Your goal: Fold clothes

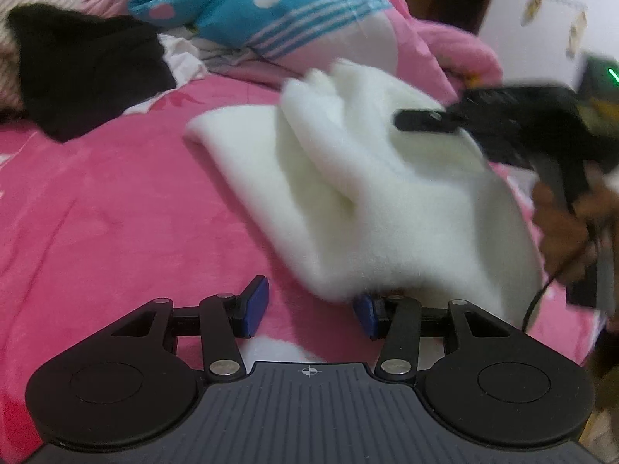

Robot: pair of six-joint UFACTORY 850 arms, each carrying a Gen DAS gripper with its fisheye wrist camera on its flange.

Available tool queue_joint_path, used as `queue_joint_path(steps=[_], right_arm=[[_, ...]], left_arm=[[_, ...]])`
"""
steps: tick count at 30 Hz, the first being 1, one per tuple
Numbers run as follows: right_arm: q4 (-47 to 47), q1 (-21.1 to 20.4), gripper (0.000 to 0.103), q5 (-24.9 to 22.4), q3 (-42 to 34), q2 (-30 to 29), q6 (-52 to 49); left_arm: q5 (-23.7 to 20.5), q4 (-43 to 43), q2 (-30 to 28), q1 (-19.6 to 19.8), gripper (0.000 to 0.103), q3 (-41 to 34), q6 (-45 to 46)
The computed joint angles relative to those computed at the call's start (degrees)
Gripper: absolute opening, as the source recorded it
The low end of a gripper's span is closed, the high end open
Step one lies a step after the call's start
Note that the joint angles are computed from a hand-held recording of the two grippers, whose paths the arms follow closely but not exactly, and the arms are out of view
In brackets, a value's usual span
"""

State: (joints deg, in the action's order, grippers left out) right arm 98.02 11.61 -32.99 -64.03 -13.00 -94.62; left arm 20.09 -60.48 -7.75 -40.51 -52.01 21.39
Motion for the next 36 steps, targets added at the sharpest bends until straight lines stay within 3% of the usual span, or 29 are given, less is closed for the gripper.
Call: queue_joint_path(steps=[3, 8, 12, 15, 19, 21, 22, 25, 28, 30, 33, 36], right_arm=[[-0.61, 0.82, 0.009, -2.79, 4.96, 5.01, -6.71], [-6.55, 3.57, 0.009, -1.31, 12.08, 12.53, -9.66], [-9.86, 5.12, 0.010, -2.79, 16.82, 16.27, -10.07], [-13.22, 7.09, 0.010, -4.25, 19.56, 18.06, -10.13], [-12.68, 11.67, 0.013, 2.74, 24.05, 21.32, -17.25], [-12.07, 11.92, 0.020, 3.83, 25.28, 22.78, -18.25], [-12.39, 11.37, 0.021, 3.31, 25.76, 23.59, -17.85], [-13.74, 7.05, 0.044, -1.94, 27.61, 26.85, -16.65], [-14.76, 1.35, 0.049, -7.04, 28.74, 29.09, -15.61], [-15.06, -3.16, 0.053, -11.09, 28.94, 29.82, -13.19], [-10.98, -9.36, 0.075, -13.40, 29.07, 29.41, -7.08], [-8.78, -15.00, 0.075, -15.70, 27.67, 25.03, 5.35]], left_arm=[[1.39, 3.26, 3.12, -0.29, 0.047, 2.80, -6.42], [9.11, 2.49, 9.09, -2.26, 0.049, 7.60, -9.30], [11.01, 6.16, 13.49, -2.75, 0.061, 9.82, -12.28], [10.47, 5.72, 14.18, -3.83, 0.073, 9.19, -9.00], [5.61, 6.03, 11.90, -3.92, 0.080, 6.61, -6.99], [3.73, 5.97, 9.62, -3.54, 0.084, 4.84, -5.82], [2.96, 5.38, 8.51, -3.41, 0.084, 3.94, -4.76], [1.76, 2.60, 6.18, -2.90, 0.084, 1.78, -1.86], [1.58, 3.42, 4.55, -1.43, 0.086, 0.26, -2.98], [2.42, 2.00, 3.48, -0.55, 0.096, -0.92, -1.79], [3.90, -2.55, 1.12, 1.50, 0.099, -3.99, 3.13], [1.56, -8.13, -2.80, 5.52, 0.102, -9.58, 9.53]])
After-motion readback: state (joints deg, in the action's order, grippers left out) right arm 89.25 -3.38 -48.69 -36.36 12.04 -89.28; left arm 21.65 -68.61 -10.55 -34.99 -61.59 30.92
